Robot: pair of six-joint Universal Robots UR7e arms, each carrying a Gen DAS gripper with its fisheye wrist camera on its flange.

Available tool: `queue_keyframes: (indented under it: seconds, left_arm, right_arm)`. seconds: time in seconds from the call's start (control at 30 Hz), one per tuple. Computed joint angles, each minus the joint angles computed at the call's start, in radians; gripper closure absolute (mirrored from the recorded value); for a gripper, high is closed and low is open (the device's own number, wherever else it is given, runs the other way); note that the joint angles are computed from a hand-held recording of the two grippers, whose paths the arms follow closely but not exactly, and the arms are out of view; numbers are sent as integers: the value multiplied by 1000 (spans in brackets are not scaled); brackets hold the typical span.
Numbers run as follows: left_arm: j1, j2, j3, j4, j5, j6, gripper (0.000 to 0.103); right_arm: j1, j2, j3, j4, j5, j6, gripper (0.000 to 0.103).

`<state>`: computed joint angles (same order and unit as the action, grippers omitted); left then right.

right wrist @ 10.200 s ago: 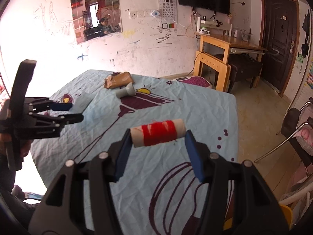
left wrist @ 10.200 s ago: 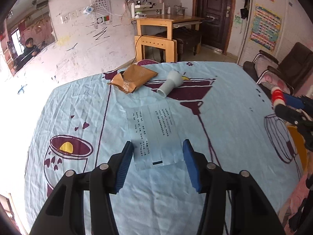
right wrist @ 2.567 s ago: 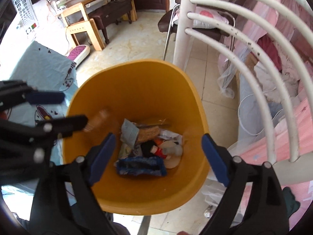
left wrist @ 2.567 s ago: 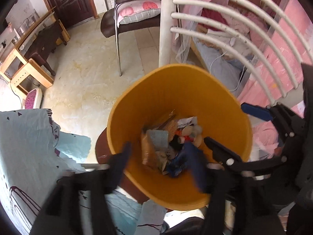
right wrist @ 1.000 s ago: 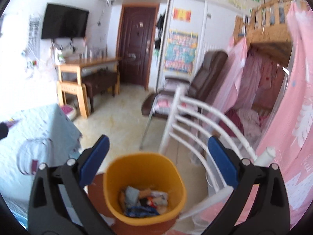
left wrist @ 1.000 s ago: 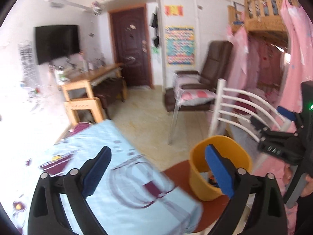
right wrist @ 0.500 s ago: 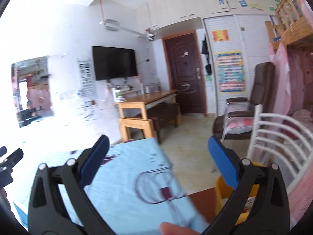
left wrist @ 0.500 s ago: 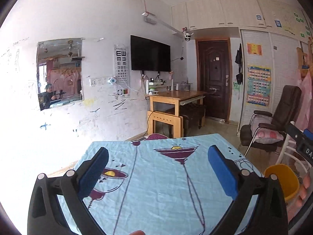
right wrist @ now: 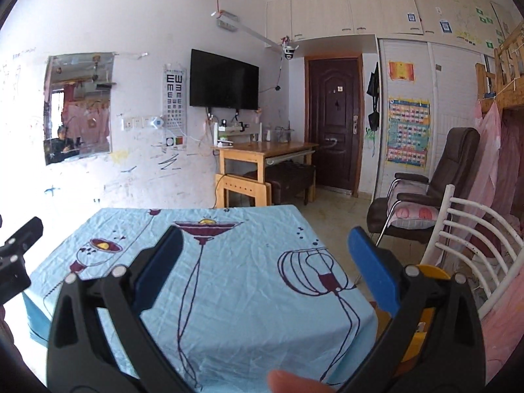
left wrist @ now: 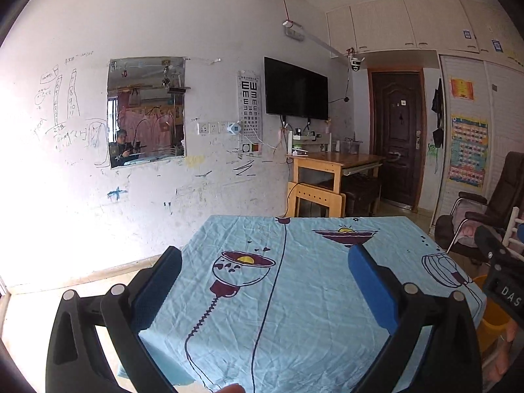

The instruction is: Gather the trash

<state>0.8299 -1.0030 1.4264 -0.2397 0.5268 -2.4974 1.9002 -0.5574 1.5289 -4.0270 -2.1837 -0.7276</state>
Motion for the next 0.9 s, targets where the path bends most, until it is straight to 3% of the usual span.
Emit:
queue_keyframes:
  seconds: [0.07, 0.17, 0.27, 0.43, 0.67, 0.9]
  left_arm:
    - [-10, 5, 12, -13, 0, 15, 6]
    - [-17, 24, -1, 17, 1, -13, 6]
    - [-10, 60, -49, 101, 7, -81, 6]
    - [-4, 92, -85, 139, 4, -121, 6]
    - [5, 112, -129, 190, -3, -167, 6]
    - [3, 99, -98, 97, -25, -83, 6]
  right_arm:
    - [0, 12, -8, 1, -34, -32, 6]
    - [-14, -13, 17, 46, -46, 16, 6]
    - [-25, -16, 19, 18, -58, 22, 6]
    - [-34, 0, -13, -16, -82, -14, 6]
    - [-40, -5, -16, 29, -57, -1, 6]
    - [-35, 1, -16, 30, -48, -20, 6]
